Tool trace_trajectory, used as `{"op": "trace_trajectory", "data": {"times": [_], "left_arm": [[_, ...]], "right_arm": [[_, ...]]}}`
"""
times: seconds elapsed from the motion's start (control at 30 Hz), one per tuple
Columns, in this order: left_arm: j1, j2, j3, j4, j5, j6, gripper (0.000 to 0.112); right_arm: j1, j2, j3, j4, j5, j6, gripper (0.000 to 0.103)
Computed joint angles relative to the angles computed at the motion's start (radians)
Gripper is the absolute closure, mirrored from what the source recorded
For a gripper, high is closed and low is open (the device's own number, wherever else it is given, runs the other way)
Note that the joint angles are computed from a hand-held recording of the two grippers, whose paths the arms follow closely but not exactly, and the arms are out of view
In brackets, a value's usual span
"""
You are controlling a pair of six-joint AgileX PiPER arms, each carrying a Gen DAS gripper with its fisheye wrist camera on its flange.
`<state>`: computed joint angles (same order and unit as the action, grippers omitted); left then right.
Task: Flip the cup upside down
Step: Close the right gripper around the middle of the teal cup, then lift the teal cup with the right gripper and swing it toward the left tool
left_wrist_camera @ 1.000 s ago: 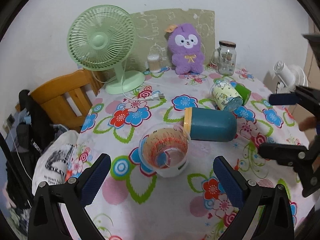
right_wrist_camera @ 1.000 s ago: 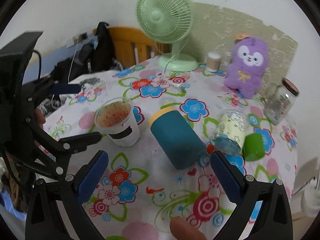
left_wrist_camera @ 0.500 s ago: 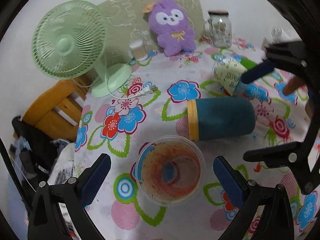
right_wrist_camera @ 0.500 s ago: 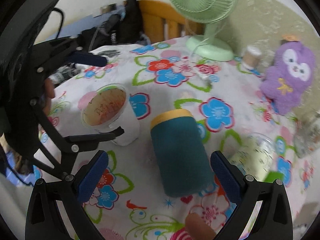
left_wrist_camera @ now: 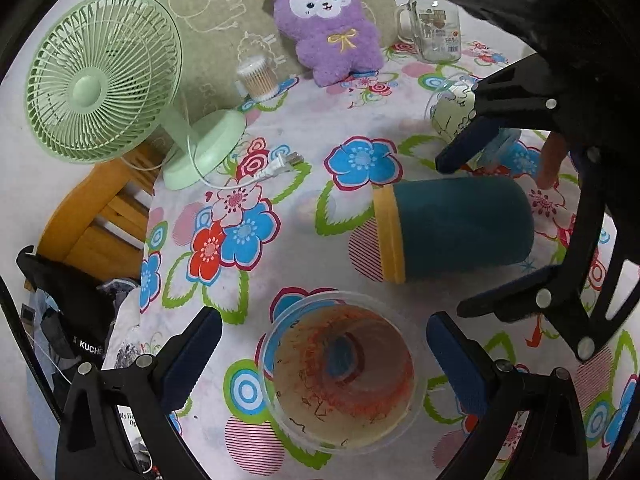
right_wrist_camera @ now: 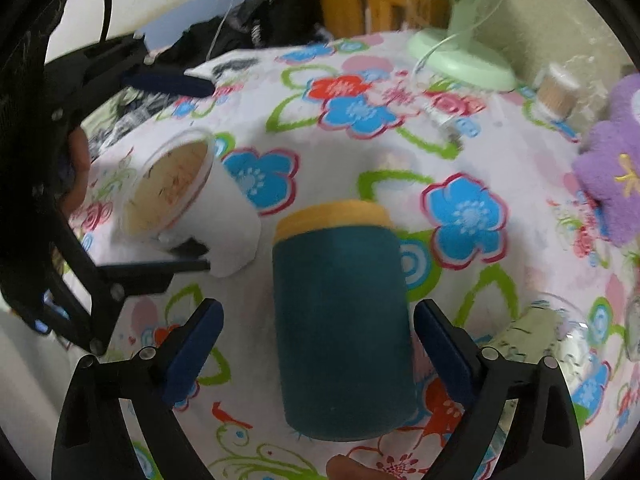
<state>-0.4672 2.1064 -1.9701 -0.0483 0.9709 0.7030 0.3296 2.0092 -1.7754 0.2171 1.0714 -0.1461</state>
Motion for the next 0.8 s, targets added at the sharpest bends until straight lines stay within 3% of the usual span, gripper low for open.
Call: {"op": "trace_trajectory", "data": {"times": [0.07,0.13,0.17,0.33,0.57,0.8], "left_arm": [[0.000,0.000,0.003,0.005,-0.005,0.000,0.009],[0.002,0.006,-0.004,0.004,-0.001,0.000,0.009],[0.002,0.006,-0.003,0.005,-0.001,0.000,0.009],[-0.010,-0.011,0.036,0.017,-0.033,-0.001,0.009],[-0.004,-0.030,0.052,-0.002,-0.035,0.008,0.009],[0.028,-0.127,0.132,-0.083,-0.029,0.055,0.009]], "right_arm": [[-0.008,0.017,-0.018,0.015,0.025,-0.029,0.009],[-0.005,0.025,-0.030,0.003,0.035,-0.027,0.022],[-0.007,0.030,-0.038,0.001,0.044,-0.029,0.033],[-0.017,0.013,-0.010,0.030,0.034,-0.038,0.033],[0.009,-0.091,0.101,0.012,-0.057,0.026,0.033],[0.102,-0.228,0.179,-0.134,-0.103,0.252,0.033]]}}
